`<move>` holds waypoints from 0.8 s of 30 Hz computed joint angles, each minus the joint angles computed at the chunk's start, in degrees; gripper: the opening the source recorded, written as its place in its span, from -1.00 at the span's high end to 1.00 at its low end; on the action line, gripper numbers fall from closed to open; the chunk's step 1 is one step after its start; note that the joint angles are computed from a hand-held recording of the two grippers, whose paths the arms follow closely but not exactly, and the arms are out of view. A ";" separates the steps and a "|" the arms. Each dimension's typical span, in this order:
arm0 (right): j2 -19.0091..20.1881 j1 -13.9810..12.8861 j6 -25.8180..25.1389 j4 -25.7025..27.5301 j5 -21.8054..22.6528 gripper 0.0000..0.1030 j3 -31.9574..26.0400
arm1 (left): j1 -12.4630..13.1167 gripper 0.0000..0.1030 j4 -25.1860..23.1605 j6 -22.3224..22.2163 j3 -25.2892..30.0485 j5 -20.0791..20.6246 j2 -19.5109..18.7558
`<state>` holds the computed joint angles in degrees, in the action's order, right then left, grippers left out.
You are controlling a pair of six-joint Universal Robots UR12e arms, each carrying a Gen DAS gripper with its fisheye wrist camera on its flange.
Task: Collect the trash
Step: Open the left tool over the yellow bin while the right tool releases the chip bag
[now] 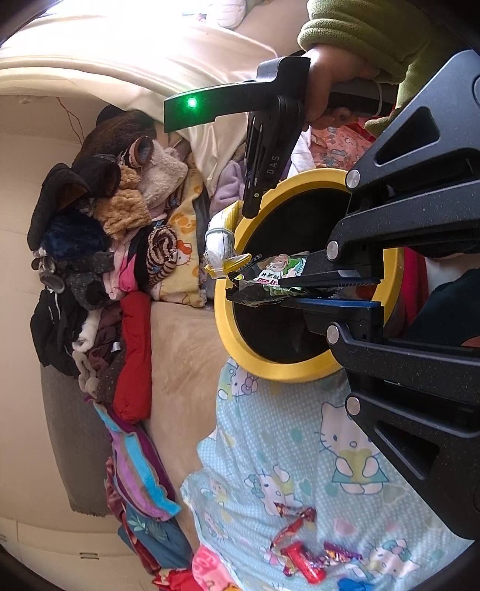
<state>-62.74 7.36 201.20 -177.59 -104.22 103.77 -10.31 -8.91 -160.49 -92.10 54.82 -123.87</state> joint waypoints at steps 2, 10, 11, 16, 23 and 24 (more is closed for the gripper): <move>0.05 -0.04 0.06 0.39 -0.28 0.89 -0.05 | -0.20 0.96 -0.33 0.35 0.28 0.31 -0.31; 0.23 -0.16 0.71 2.08 -1.46 0.89 -0.20 | -1.01 0.96 -2.31 1.38 1.61 1.10 -1.39; 0.25 -0.14 0.74 2.29 -1.72 0.89 -0.24 | -1.08 0.96 -2.66 1.46 1.85 1.17 -1.52; 0.57 0.21 -0.16 1.96 -3.63 0.84 -0.52 | -1.53 0.95 -3.33 1.04 2.91 1.92 -2.29; 0.76 0.55 -0.58 0.84 -5.29 0.20 -0.56 | -1.20 0.11 -3.42 -2.79 4.22 1.07 -3.36; 0.82 0.67 -0.97 0.74 -5.53 0.13 -0.66 | -1.10 0.02 -2.91 -3.23 4.02 0.96 -3.29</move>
